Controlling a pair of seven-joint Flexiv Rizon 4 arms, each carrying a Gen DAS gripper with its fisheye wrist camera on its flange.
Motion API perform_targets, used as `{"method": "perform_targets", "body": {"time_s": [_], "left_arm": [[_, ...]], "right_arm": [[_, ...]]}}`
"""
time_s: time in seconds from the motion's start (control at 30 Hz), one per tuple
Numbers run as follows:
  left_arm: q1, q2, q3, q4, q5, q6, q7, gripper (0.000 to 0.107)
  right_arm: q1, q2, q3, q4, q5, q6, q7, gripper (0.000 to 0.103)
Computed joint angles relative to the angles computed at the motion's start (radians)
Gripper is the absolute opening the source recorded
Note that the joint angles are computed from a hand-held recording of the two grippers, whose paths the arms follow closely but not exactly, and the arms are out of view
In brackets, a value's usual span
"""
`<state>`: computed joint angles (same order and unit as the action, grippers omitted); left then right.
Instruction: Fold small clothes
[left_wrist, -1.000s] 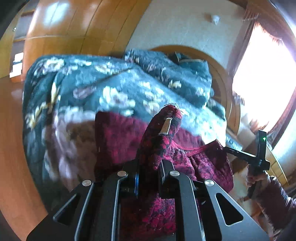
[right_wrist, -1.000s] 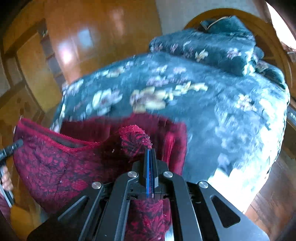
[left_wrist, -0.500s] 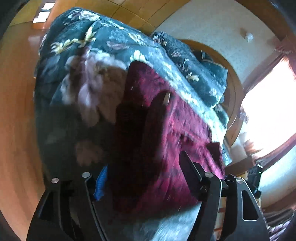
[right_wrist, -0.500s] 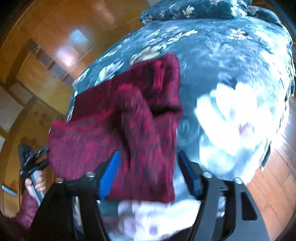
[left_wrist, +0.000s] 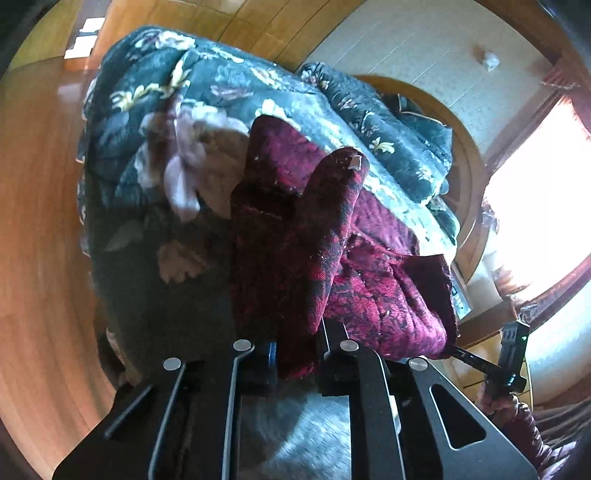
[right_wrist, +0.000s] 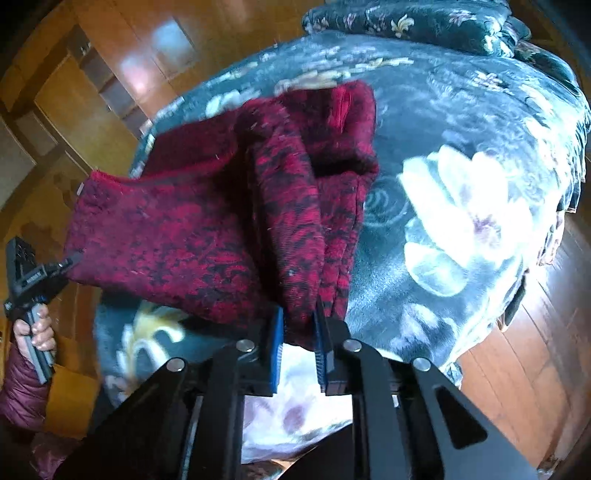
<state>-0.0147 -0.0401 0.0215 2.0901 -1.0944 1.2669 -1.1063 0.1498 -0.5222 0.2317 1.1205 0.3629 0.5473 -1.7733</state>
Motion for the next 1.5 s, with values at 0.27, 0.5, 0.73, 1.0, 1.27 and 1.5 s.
{"method": "perform_targets", "body": {"time_s": [0.27, 0.5, 0.73, 1.0, 1.27, 1.5], "left_arm": [[-0.045, 0.148, 0.036, 0.12, 0.031, -0.007, -0.052, 0.013], [-0.059, 0.205, 0.057, 0.199, 0.216, -0.031, -0.219, 0.018], [0.006, 0.178, 0.071, 0.127, 0.476, -0.015, -0.338, 0.054], [0.024, 0.076, 0.057, 0.017, 0.515, -0.049, -0.261, 0.054], [0.013, 0.05, 0.029, 0.009, 0.48, 0.006, -0.133, 0.013], [-0.057, 0.08, 0.026, 0.01, 0.09, 0.128, 0.092, 0.012]], "right_arm": [[-0.078, 0.122, 0.024, 0.075, 0.131, -0.087, -0.067, 0.012], [-0.061, 0.189, -0.015, 0.192, 0.14, -0.132, -0.087, 0.013], [-0.015, 0.146, -0.032, 0.139, 0.085, -0.048, -0.08, 0.052], [0.086, 0.069, -0.034, 0.087, -0.064, 0.137, -0.039, 0.052], [0.129, 0.009, -0.034, 0.094, -0.247, 0.201, -0.036, 0.013], [0.02, 0.05, 0.032, 0.02, -0.057, 0.145, -0.105, 0.012]]}}
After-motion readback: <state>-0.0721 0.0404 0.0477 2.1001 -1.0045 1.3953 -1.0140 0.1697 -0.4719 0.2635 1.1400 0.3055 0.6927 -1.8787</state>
